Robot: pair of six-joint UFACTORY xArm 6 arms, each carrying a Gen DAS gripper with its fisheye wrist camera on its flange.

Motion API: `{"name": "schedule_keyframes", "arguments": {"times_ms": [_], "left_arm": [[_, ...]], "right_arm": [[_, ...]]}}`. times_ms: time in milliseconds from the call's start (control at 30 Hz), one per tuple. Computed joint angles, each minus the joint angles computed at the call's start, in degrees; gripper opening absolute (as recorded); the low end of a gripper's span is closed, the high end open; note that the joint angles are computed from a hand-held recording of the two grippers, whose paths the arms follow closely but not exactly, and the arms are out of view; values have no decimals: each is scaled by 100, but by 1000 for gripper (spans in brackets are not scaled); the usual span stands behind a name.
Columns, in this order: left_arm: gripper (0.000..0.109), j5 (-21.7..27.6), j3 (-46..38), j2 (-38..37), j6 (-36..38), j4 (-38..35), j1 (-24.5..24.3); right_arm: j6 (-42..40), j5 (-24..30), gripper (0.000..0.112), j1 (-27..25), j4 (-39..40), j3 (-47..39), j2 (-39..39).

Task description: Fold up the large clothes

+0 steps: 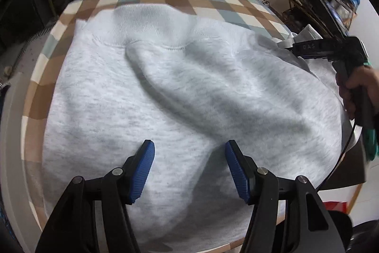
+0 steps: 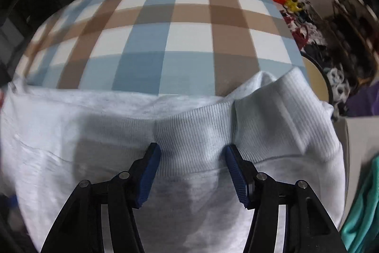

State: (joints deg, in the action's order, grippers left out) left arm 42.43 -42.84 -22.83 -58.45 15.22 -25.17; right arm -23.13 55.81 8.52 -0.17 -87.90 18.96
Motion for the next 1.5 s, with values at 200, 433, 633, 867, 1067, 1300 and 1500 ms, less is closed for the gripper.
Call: {"name": "schedule_keyframes", "arguments": {"times_ms": [200,433,633,867,1067,1300,1500], "left_arm": [[57,0,59,-131,-562,77,-148],[57,-386,-181,378,-1319,455,-159],[57,-828,-100,205,-1940,1160,-342],[57,-944,-666,788,-1356,1481,-616],[83,-823,-879,1276,-1303,945,-479],[87,-870,-778,1238,-1005,870,-467],[86,-967,-725,1213,-832,661,-414]], "right_arm": [[-1151,-451,36,-159,1208,965,-1290],[-1194,-207,33,118,115,1930,-1663],[-1211,230,38,-582,1674,1698,-1926],[-2255,1094,90,-3113,4378,3009,-3980],[-1460,2078,90,-3822,4646,3250,-3609],[-307,1760,89,-3422,4363,3082,-3058],[353,1392,91,-2955,4447,3150,-2769]]}}
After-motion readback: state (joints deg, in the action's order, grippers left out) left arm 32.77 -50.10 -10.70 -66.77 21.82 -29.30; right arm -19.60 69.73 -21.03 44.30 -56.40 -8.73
